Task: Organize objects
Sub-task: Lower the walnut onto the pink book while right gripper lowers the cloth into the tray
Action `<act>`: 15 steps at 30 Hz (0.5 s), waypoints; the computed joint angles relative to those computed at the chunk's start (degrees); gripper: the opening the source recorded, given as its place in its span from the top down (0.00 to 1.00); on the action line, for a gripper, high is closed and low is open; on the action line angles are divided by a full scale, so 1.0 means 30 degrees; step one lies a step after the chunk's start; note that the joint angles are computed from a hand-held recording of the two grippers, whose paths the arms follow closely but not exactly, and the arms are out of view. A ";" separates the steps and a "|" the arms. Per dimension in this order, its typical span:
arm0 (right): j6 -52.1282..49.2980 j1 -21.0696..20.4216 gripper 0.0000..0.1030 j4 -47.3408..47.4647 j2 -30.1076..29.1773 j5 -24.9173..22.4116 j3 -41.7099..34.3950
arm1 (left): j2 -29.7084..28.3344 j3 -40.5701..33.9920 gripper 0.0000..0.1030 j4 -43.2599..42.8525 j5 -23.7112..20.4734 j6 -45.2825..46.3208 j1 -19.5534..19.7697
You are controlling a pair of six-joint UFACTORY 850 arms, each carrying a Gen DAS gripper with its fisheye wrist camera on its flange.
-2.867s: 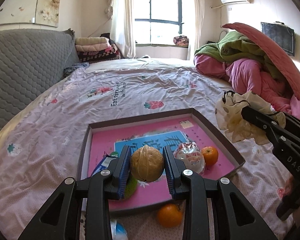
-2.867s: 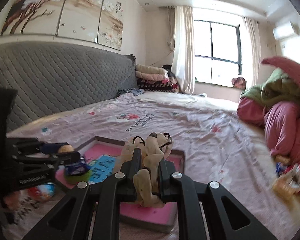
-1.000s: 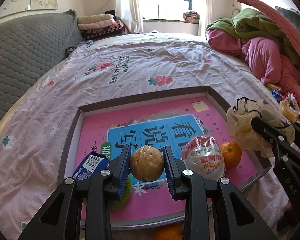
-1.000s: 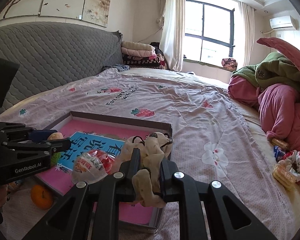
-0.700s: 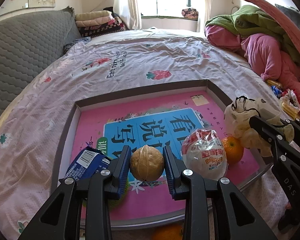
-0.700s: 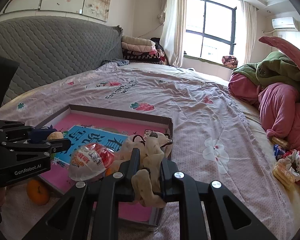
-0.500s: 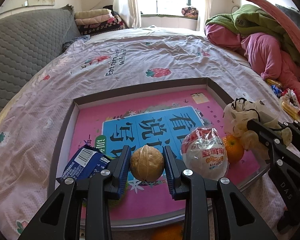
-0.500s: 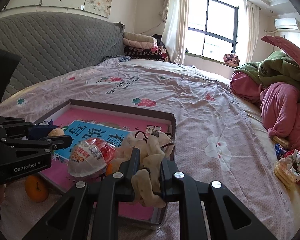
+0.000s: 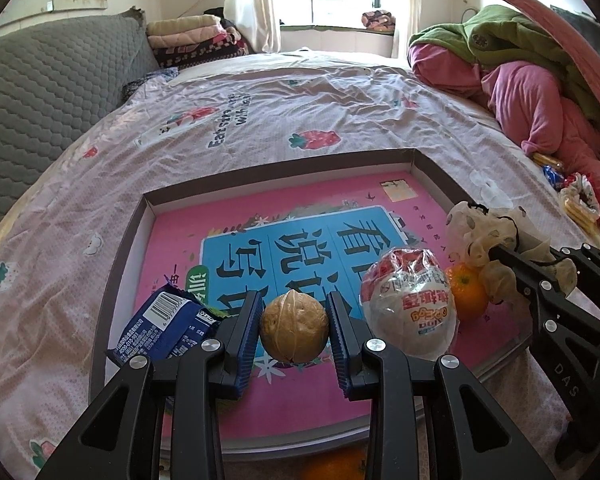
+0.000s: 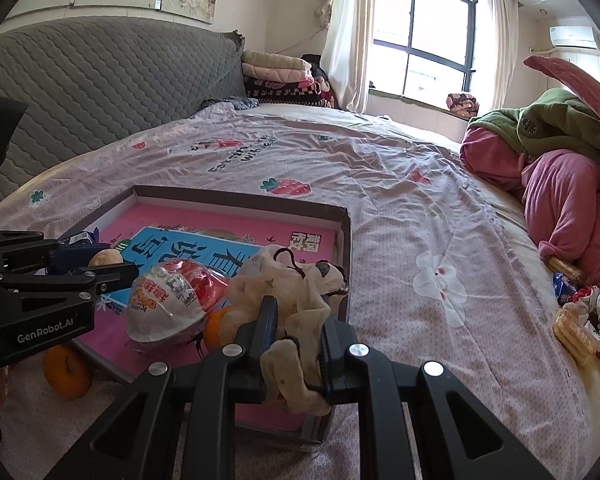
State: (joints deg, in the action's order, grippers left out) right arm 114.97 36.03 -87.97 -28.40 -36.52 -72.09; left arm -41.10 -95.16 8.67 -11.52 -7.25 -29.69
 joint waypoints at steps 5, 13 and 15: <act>-0.0329 0.0021 0.81 0.0374 -0.0035 -0.0019 -0.0099 | -0.0054 -0.0010 0.68 -0.0072 -0.0127 0.0094 -0.0023; -0.0153 0.0026 0.77 0.0320 0.0064 0.0054 -0.0011 | -0.0354 -0.0301 0.68 -0.1740 -0.0702 0.1528 0.0116; -0.0096 0.0050 0.77 0.0292 0.0059 0.0040 -0.0017 | -0.0445 -0.0400 0.68 -0.1921 -0.0823 0.1682 0.0137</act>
State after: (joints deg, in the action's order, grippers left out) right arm 114.68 36.18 -87.09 -28.23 -36.40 -72.14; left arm -42.43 -96.36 2.91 -13.98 -2.20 -29.28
